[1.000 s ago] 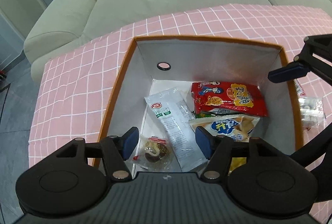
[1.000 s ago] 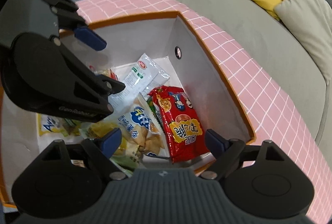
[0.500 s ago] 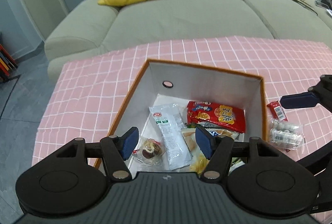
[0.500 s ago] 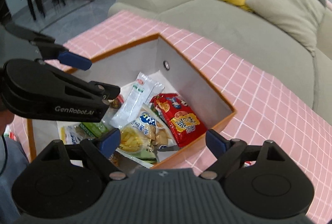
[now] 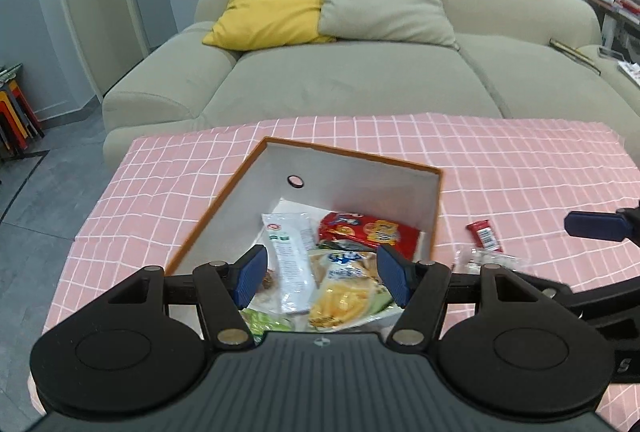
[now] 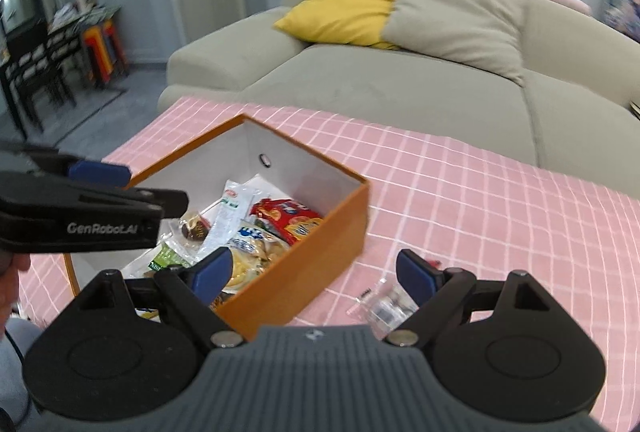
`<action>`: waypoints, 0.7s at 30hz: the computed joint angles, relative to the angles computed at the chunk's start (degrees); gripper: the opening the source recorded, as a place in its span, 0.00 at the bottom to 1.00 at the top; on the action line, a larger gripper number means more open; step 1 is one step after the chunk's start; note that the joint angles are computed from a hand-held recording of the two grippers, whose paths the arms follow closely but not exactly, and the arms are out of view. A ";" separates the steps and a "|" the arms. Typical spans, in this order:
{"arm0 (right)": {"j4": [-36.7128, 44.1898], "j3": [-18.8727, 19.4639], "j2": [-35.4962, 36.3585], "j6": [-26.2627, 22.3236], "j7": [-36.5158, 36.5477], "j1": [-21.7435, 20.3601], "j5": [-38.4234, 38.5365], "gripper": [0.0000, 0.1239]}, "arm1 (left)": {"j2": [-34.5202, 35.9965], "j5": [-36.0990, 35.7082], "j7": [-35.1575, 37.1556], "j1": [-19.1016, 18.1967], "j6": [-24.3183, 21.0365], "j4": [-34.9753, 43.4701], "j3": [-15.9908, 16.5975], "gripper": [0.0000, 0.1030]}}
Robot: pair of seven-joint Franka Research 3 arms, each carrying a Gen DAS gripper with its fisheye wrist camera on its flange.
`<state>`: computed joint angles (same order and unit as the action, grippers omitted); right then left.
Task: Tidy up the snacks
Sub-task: 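Withdraw both tools from the box toward the fish-ball pack and candy bar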
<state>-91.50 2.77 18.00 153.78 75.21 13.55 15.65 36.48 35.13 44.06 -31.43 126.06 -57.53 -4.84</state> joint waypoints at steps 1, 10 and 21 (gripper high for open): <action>-1.64 -0.26 -0.98 1.12 0.55 0.08 -0.01 0.69 | -0.72 0.49 -1.18 -0.38 0.69 -1.31 0.19 0.72; -17.66 -2.21 -10.30 10.30 7.21 -0.20 -2.70 0.69 | -4.99 1.80 -7.94 -1.27 5.47 -8.92 -1.58 0.72; -28.67 -3.99 -15.60 13.04 20.78 -2.24 -16.35 0.69 | -3.38 -2.12 -6.56 -1.94 9.91 -9.73 -4.43 0.72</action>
